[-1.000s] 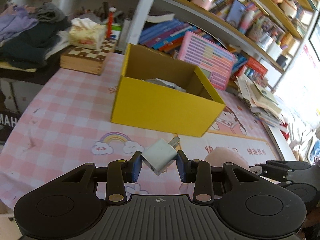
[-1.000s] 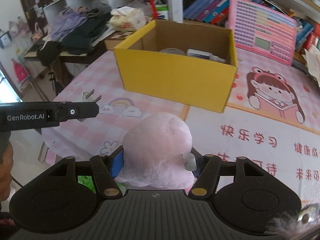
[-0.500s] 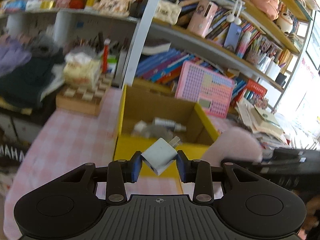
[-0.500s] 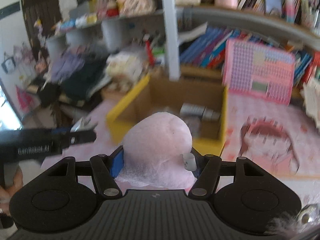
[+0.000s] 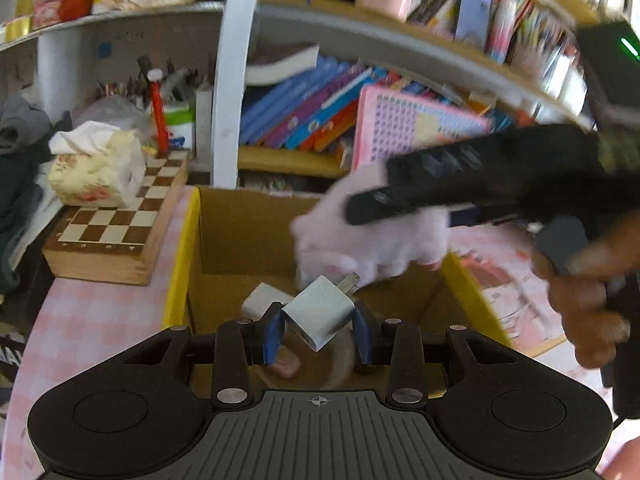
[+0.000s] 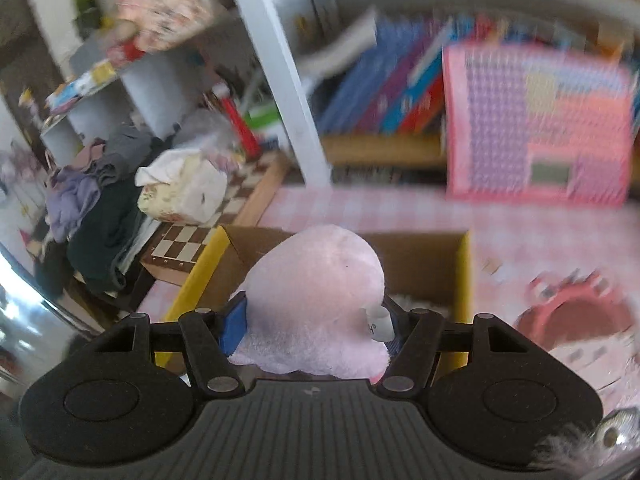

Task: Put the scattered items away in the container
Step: 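Open the right tool dropping the plush while the left releases the plug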

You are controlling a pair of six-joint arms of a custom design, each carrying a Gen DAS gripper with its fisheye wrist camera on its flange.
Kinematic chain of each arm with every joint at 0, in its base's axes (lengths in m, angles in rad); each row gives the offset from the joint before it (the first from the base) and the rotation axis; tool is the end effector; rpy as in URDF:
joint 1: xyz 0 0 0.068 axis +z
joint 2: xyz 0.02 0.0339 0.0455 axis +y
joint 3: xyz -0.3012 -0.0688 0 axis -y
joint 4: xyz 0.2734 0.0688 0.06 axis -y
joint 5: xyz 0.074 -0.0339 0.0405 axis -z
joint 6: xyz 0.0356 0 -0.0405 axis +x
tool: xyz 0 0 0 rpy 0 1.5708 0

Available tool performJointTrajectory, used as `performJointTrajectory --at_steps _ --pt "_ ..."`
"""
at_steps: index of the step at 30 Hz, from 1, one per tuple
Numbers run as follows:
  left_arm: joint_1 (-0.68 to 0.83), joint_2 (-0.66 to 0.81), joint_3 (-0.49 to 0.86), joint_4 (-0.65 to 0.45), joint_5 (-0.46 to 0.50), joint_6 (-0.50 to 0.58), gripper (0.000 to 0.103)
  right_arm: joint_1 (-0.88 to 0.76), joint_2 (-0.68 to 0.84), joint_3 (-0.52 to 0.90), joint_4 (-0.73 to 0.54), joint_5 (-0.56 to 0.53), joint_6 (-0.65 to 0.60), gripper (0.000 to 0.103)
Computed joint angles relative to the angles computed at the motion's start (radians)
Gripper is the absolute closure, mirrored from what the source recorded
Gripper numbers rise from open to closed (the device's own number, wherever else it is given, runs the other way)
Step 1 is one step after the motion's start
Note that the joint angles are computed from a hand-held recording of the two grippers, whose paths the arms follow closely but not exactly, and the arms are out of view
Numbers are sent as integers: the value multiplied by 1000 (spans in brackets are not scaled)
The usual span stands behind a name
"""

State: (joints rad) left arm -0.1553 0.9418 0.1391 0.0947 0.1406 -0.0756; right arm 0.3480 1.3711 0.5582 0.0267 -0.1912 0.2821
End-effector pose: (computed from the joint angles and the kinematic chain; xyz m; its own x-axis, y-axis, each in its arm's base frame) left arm 0.1562 -0.0295 0.1311 -0.6602 0.0277 -0.7506 0.2091 0.9666 -0.1482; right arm 0.2503 0.0980 0.1743 -0.7673 0.0124 -0.6412 -0.2576 0.9096 0.3259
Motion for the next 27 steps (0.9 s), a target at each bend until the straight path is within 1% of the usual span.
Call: performJointTrajectory --at_steps 2,3,6,10,12,14,16,18,19,20,21,22,23,27 --pt "-40 118 20 66 -53 8 68 -35 131 62 11 -75 55 39" --pt "-48 165 29 88 -65 12 68 -50 190 88 16 -108 86 39" --pt "-63 264 53 126 -86 14 68 -71 317 146 27 -147 169 39" --pt "-88 342 73 140 -116 16 68 -93 403 167 65 -178 241 35" --pt "-94 369 80 143 -128 11 68 -99 422 174 72 -194 248 33" --pt "-94 388 83 144 -137 1 67 -102 432 178 76 -207 241 28" --pt "-98 380 79 148 -158 -15 65 -104 440 187 65 -216 239 24" --pt "-94 355 70 156 -165 -30 49 -101 447 210 29 -215 215 22" --pt "-88 345 68 160 -155 -32 39 -98 449 223 2 -213 192 21" --pt "-83 334 66 162 -144 -34 33 -97 445 227 -14 -214 171 21" --pt "-87 320 61 162 -147 -38 32 -96 436 224 -20 -215 153 20" --pt "-104 301 56 156 -175 -47 27 -99 425 215 -13 -219 138 19" --pt "-123 286 53 152 -207 -54 24 -101 415 210 -11 -225 126 18" --pt "-170 205 46 98 -272 -83 21 -120 386 197 -16 -271 105 17"
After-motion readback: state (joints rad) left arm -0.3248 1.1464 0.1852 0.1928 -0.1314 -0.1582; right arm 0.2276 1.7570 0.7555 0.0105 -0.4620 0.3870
